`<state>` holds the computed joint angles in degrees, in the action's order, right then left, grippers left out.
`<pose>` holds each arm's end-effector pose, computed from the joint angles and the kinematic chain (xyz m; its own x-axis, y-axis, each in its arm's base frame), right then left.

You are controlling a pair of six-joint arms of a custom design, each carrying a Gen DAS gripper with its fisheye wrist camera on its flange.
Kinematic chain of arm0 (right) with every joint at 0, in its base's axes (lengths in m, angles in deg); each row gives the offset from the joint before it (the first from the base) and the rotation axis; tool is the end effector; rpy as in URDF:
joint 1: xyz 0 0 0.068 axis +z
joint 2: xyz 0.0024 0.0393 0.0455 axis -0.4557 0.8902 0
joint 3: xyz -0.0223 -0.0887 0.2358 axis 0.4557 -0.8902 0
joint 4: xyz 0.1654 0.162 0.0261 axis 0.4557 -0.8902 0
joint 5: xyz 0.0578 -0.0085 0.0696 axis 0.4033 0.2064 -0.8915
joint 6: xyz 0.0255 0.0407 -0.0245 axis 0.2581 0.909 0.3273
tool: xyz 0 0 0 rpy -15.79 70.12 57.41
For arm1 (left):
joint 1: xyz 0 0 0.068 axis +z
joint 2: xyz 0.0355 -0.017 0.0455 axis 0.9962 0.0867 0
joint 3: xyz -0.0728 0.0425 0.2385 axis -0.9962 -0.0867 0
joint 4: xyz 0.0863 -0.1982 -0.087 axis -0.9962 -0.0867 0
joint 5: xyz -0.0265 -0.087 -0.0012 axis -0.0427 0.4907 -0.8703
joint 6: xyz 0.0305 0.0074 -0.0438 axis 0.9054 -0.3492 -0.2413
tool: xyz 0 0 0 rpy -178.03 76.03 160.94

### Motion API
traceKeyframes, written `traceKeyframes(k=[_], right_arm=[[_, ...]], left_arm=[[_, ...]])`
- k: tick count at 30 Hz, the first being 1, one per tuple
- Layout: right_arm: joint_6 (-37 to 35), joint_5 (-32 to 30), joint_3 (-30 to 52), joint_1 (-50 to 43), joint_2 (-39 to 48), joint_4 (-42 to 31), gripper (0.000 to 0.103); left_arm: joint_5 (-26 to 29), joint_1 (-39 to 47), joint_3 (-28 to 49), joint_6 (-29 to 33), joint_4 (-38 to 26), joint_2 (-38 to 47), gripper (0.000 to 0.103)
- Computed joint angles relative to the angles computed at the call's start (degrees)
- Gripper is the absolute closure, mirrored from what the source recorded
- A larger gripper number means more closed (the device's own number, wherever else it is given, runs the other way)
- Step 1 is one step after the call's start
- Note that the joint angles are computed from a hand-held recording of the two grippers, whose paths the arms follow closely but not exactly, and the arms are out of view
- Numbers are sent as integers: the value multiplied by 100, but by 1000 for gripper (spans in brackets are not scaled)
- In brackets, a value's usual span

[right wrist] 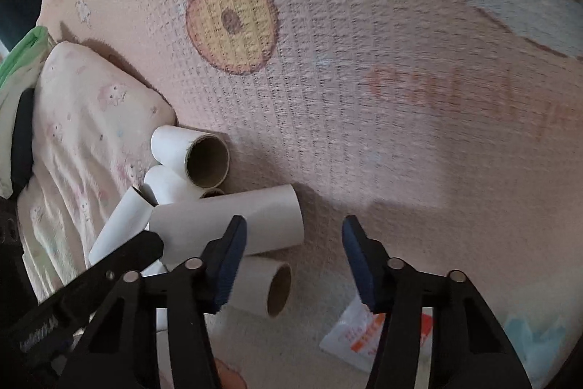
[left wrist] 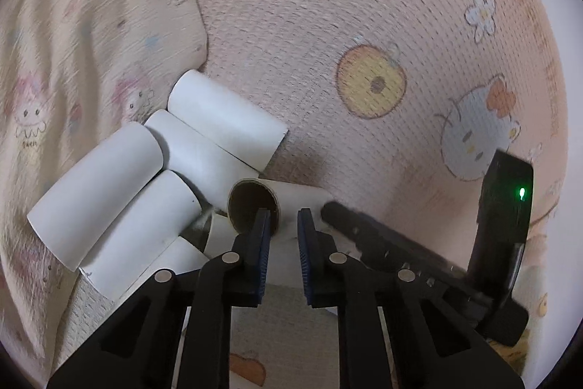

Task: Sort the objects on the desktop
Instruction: 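Reach the right gripper toward the pile of white cardboard tubes, then grasp a white cardboard tube with the right gripper and lift it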

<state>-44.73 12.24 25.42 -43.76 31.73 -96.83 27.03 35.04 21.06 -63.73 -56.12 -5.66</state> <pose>0.3313 -0.0796 0.2461 -0.8619 -0.2004 -0.4658 -0.3720 0.8741 0.3123 0.1589 -0.1588 0.2717 -0.4491 -0.7599 -0.4700 -0.5544 0.6495 -0.5204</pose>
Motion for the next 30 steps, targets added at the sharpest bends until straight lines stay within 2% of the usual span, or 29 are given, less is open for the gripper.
traceKeyframes(k=[5, 8, 15, 17, 19, 22, 27, 30], right_arm=[[-3, -319, 608, -79, 508, -436, 53], [-104, -602, 1160, -156, 924, -1054, 53], [-267, -877, 1707, -203, 1256, -1829, 53], [-294, -814, 1628, -187, 1166, -1806, 53], [-233, -751, 1494, -94, 1121, -1625, 53], [-394, -613, 1342, -152, 829, -1732, 53], [-596, -291, 853, -468, 208, -1610, 53], [-758, -149, 794, -813, 36, -1812, 53]], left_arm=[[4, -36, -127, -158, -64, -141, 86], [83, 76, -168, -124, 121, -93, 86], [139, 33, -186, -42, 131, -85, 86], [313, 173, -242, 42, 343, -85, 86], [273, 159, -322, 43, 454, -178, 86], [112, 22, -332, 135, 501, -268, 86], [163, -153, -298, 769, 837, -291, 86], [524, -164, -487, 1199, 1396, -382, 86]])
